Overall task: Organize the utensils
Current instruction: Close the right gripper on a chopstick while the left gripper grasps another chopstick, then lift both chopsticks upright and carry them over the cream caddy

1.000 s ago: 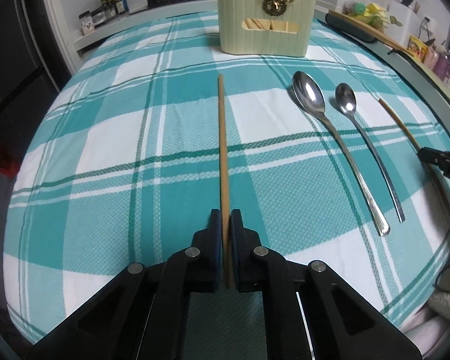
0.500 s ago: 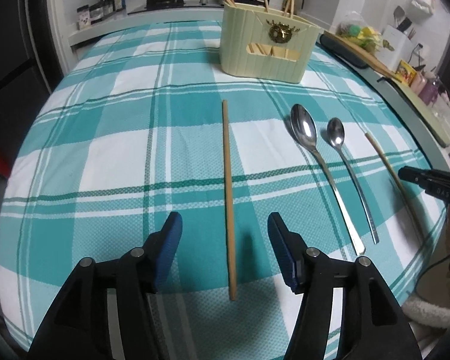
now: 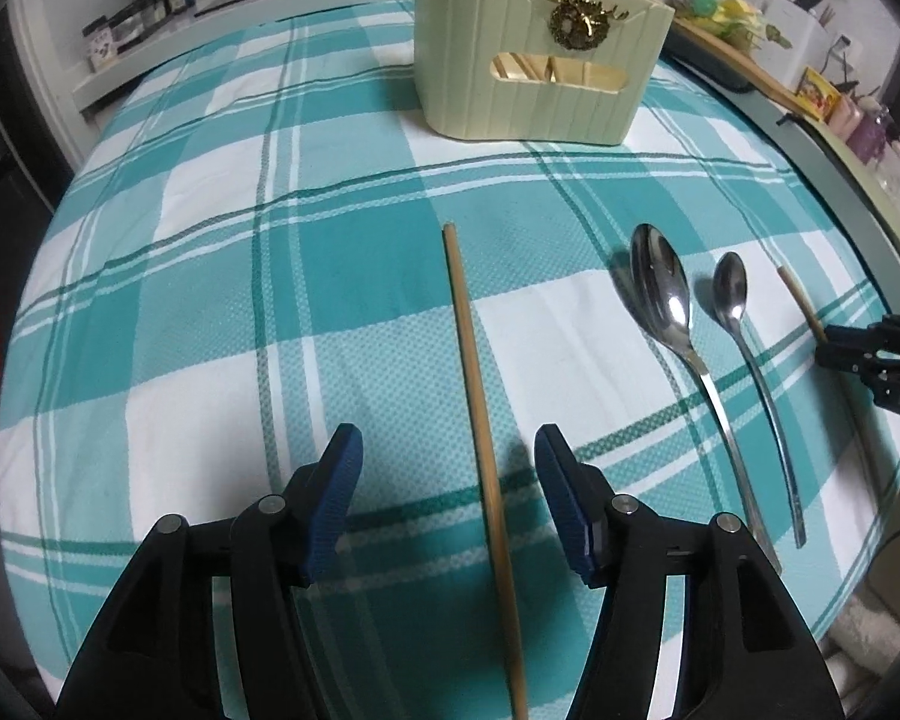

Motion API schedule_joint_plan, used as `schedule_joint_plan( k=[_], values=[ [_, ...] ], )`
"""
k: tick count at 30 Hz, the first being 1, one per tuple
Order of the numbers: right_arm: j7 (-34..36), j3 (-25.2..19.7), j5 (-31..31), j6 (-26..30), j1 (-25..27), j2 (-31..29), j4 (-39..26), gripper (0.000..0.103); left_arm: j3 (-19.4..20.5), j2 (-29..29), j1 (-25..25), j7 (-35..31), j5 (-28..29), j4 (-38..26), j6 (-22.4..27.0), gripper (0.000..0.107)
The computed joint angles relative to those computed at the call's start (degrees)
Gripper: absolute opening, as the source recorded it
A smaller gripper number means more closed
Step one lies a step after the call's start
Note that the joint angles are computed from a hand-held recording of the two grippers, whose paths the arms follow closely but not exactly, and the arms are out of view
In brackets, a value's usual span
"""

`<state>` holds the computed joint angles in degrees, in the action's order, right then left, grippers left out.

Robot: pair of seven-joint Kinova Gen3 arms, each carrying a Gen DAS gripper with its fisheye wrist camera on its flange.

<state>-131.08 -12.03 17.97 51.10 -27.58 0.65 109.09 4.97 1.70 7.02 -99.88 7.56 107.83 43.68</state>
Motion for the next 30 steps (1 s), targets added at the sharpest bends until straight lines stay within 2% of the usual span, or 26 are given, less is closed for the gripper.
schedule_joint_plan(
  k=[2,4,10,14,18,21,24,30],
  values=[
    [1.4,0.8,-0.1,0.6,-0.3,1.1,-1.0,0.024,0.1,2.0,0.0,0.1,-0.7,-1.9,0.7,0.057],
    [3.2,0.6,-0.1,1.5,0.2,2.4,-2.6,0.024,0.1,3.8,-0.1,-0.2,-0.7,-3.8,1.8,0.05],
    [8.2,2.5,-2.1,0.8,1.4,5.3,-6.0,0.023,0.9,8.5,2.1,3.2,-4.4,-9.5,3.7,0.035],
    [10.6,3.7,-3.4,0.7,2.2,7.5,-8.8,0.008,1.2,10.7,3.4,4.0,-5.5,-12.4,4.1,0.006],
    [12.6,4.7,-6.0,0.0,3.5,8.6,-10.3,0.007,1.0,11.1,3.8,5.4,-5.1,-12.8,3.3,0.004],
    [11.9,5.1,-6.8,-1.8,3.9,8.0,-9.9,0.007,1.1,8.6,3.0,5.2,-3.0,-11.2,1.3,0.004],
    [11.4,5.0,-8.1,-5.9,4.6,4.5,-7.9,0.007,1.1,4.1,1.7,3.6,-0.5,-9.3,-0.7,0.004],
    [4.9,1.8,-1.7,-6.7,3.5,-3.2,-7.6,0.007,-1.2,-5.9,-0.7,-3.6,9.0,-7.3,-2.4,0.004]
  ],
)
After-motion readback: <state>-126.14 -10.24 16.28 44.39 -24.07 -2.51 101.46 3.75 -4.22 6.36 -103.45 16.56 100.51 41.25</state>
